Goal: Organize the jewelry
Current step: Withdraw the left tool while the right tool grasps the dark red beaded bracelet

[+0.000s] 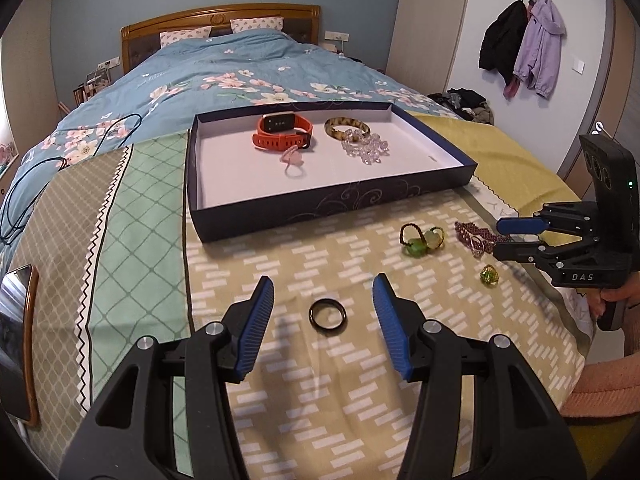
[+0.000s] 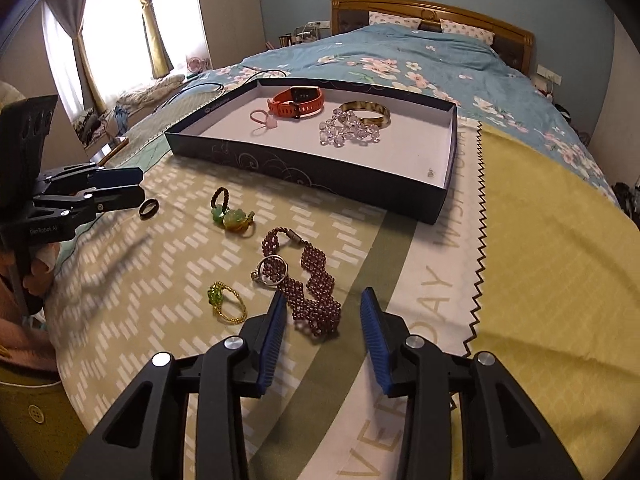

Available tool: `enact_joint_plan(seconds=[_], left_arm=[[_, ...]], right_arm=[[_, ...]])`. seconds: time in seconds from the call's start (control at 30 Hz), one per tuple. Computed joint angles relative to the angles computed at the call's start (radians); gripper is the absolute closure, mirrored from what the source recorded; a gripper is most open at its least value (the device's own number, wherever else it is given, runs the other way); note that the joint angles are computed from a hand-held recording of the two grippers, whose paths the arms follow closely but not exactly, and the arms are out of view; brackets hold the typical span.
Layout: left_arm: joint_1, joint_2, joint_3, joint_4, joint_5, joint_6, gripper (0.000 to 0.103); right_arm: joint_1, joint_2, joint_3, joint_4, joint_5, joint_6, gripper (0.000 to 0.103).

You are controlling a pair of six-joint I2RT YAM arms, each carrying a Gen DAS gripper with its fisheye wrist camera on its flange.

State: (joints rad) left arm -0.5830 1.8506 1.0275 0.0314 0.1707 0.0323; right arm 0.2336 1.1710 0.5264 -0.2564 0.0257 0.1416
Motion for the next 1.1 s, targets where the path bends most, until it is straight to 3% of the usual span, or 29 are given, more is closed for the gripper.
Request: enact_joint_plan(seconds=[0.03, 0.07, 0.43, 1.1], left_arm=[[0.0, 0.001, 0.003, -0.004, 0.0, 0.0, 0.052], [-0.002, 0.001, 0.0, -0.003, -0.004, -0.001, 0.052], [-0.007, 0.015, 0.011, -0.02, -0.005, 0.003, 0.052], [-0.022, 0.06, 0.058, -0.08, -0.035, 0.02, 0.062]], right_arm=[[-0.007, 0.0, 0.0, 0.002, -0.004, -0.004, 0.085], [-0.017, 0.0, 0.001, 0.002, -0.015, -0.007, 0.091], [-0.041, -0.068, -0.005, 0.037, -0.032, 0.017, 0.091], [-0.052, -0.105, 0.041, 0.088, -0.076, 0.044, 0.093]])
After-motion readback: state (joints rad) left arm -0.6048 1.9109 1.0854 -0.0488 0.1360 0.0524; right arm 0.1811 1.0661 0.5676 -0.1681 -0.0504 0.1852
